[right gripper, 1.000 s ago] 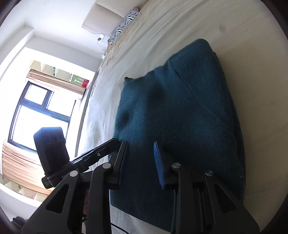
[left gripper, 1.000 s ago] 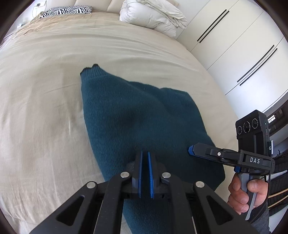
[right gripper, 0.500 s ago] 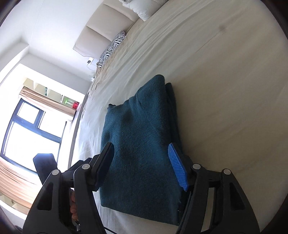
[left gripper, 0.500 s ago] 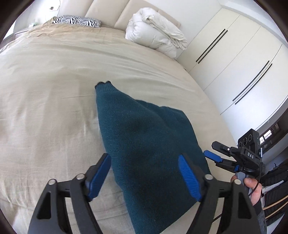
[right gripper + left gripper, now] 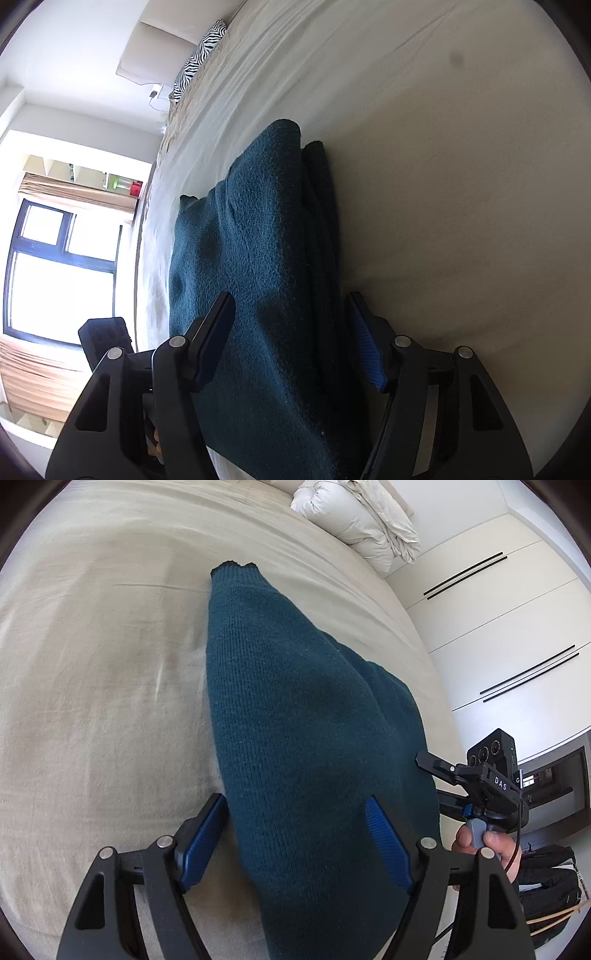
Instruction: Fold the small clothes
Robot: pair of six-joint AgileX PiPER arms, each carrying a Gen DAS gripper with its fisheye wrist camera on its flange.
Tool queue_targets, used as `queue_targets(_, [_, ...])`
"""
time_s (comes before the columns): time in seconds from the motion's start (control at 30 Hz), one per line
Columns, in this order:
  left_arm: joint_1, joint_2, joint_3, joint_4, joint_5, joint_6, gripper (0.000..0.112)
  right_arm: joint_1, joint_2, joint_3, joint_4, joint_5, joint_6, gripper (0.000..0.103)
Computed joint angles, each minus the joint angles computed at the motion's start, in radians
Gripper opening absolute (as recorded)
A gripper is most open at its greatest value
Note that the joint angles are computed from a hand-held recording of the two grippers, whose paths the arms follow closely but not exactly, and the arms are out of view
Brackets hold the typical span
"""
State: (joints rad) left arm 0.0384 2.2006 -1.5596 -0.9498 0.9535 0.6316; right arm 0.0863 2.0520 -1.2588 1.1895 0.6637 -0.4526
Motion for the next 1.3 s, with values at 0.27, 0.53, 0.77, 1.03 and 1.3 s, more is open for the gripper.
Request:
queue_targets(0.27, [-0.07, -0.01, -0.071, 0.178, -0.028, -0.12, 0.048, 0.095, -0.031, -0.076, -0.414, -0.06, 0.352, 0.023])
queue_targets(0.53, [0.024, -0.273, 0.165, 0.165, -0.028, 0.008, 0.041, 0.351, -0.237, -0.073, -0.977, -0.082, 0.891, 0.02])
queue_targets(0.77, [0.326, -0.523, 0.358, 0.144, 0.152, 0.255, 0.041, 0.62, -0.384, -0.017, -1.144, -0.126, 1.164, 0.02])
queue_targets(1.03, [0.655, -0.581, 0.463, 0.203, 0.262, 0.493, 0.041, 0.883, -0.261, -0.056, -1.26, -0.255, 1.463, 0.02])
queue_targets(1.3, [0.716, -0.437, 0.544, 0.217, 0.144, 0.58, 0.046, 0.885, -0.07, -0.095, -1.043, -0.385, 1.388, 0.02])
